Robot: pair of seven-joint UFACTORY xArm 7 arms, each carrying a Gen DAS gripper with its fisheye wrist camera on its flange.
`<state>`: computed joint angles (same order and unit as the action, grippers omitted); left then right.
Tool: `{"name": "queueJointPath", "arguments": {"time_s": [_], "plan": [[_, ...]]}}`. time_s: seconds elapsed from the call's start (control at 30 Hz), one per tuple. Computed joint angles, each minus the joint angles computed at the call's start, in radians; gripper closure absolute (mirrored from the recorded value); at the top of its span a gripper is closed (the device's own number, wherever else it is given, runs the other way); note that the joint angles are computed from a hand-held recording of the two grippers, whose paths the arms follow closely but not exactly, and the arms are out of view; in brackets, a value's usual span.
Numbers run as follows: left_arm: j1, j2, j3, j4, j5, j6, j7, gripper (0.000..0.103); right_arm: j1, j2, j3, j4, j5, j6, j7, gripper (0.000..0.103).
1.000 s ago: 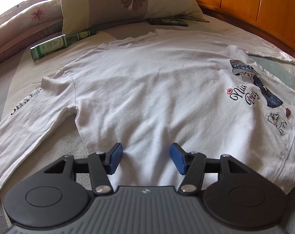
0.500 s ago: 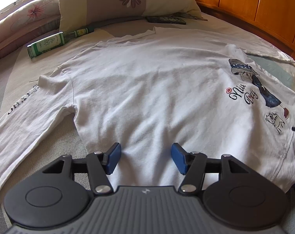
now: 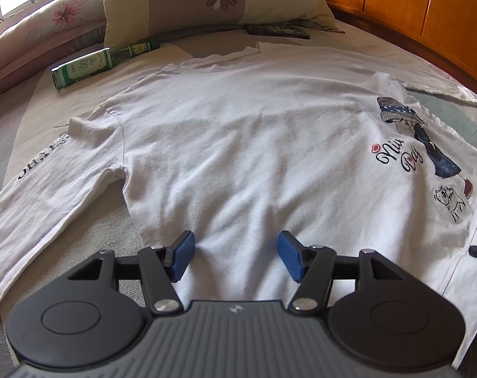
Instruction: Fold clothes
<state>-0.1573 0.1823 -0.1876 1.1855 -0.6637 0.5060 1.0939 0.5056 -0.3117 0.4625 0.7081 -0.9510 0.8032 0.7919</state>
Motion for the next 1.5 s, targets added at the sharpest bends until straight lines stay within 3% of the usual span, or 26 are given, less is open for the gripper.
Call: {"name": "queueJointPath", "arguments": {"time_s": [0.13, 0.2, 0.23, 0.27, 0.3, 0.43, 0.5, 0.57, 0.67, 0.73, 0.8, 0.93, 1.03, 1.13, 1.17, 1.23, 1.33, 1.37, 1.4, 1.5], "plan": [[0.003, -0.011, 0.0, -0.005, -0.008, -0.001, 0.007, 0.043, 0.042, -0.092, -0.106, -0.034, 0.271, -0.092, -0.184, 0.098], [0.013, -0.026, -0.011, -0.01, -0.075, 0.005, 0.052, 0.046, 0.061, -0.127, -0.153, -0.055, 0.393, -0.133, -0.262, 0.086], [0.023, -0.033, -0.019, -0.01, -0.139, 0.02, 0.107, 0.046, 0.07, -0.141, -0.17, -0.064, 0.446, -0.15, -0.291, 0.072], [0.024, -0.038, -0.02, -0.014, -0.177, 0.032, 0.151, 0.045, 0.063, -0.155, -0.169, -0.071, 0.465, -0.166, -0.298, 0.063], [0.021, -0.043, -0.019, -0.02, -0.201, 0.041, 0.191, 0.045, 0.046, -0.169, -0.161, -0.078, 0.471, -0.178, -0.296, 0.06], [0.008, -0.072, 0.013, -0.075, -0.171, 0.078, 0.269, 0.042, -0.041, -0.242, -0.136, -0.117, 0.506, -0.197, -0.265, 0.047], [0.03, -0.089, 0.048, -0.086, -0.18, 0.138, 0.256, 0.034, -0.089, -0.281, -0.128, -0.138, 0.529, -0.202, -0.25, 0.046], [0.064, -0.115, 0.064, -0.105, -0.154, 0.158, 0.261, 0.033, -0.135, -0.323, -0.13, -0.162, 0.552, -0.202, -0.236, 0.042], [0.05, -0.16, 0.104, -0.123, -0.037, 0.155, 0.215, 0.035, -0.203, -0.391, -0.182, -0.216, 0.602, -0.204, -0.231, 0.04], [0.04, -0.173, 0.104, -0.118, -0.063, 0.133, 0.239, 0.035, -0.264, -0.419, -0.235, -0.251, 0.636, -0.259, -0.226, 0.037], [0.026, -0.147, 0.099, -0.061, -0.132, 0.165, 0.264, 0.035, -0.353, -0.408, -0.259, -0.264, 0.652, -0.32, -0.205, 0.037], [-0.007, -0.056, 0.054, 0.052, -0.159, 0.23, 0.231, 0.035, -0.508, -0.26, -0.322, -0.245, 0.701, -0.481, -0.161, 0.037], [-0.033, 0.012, 0.016, 0.121, -0.142, 0.249, 0.2, 0.035, -0.514, -0.135, -0.409, -0.228, 0.799, -0.614, -0.188, 0.038], [-0.044, 0.055, -0.002, 0.153, -0.101, 0.247, 0.164, 0.034, -0.41, -0.05, -0.539, -0.21, 0.944, -0.701, -0.298, 0.038], [-0.047, 0.066, 0.0, 0.158, -0.073, 0.242, 0.141, 0.034, -0.401, -0.031, -0.549, -0.203, 0.964, -0.714, -0.323, 0.038], [-0.052, 0.084, 0.005, 0.161, -0.006, 0.226, 0.086, 0.034, -0.469, -0.002, -0.483, -0.186, 0.935, -0.726, -0.329, 0.039], [-0.022, 0.049, 0.005, 0.107, 0.021, 0.197, 0.115, 0.027, -0.728, -0.021, -0.245, -0.166, 0.734, -0.673, -0.184, 0.042], [-0.013, 0.041, 0.014, 0.102, 0.035, 0.215, 0.089, 0.025, -0.779, -0.047, -0.196, -0.169, 0.666, -0.653, -0.131, 0.042], [-0.006, 0.034, 0.026, 0.105, 0.054, 0.241, 0.047, 0.025, -0.788, -0.075, -0.175, -0.177, 0.639, -0.642, -0.105, 0.042], [-0.001, 0.02, 0.038, 0.126, 0.117, 0.279, -0.023, 0.027, -0.715, -0.155, -0.18, -0.21, 0.636, -0.626, -0.074, 0.041]]}}
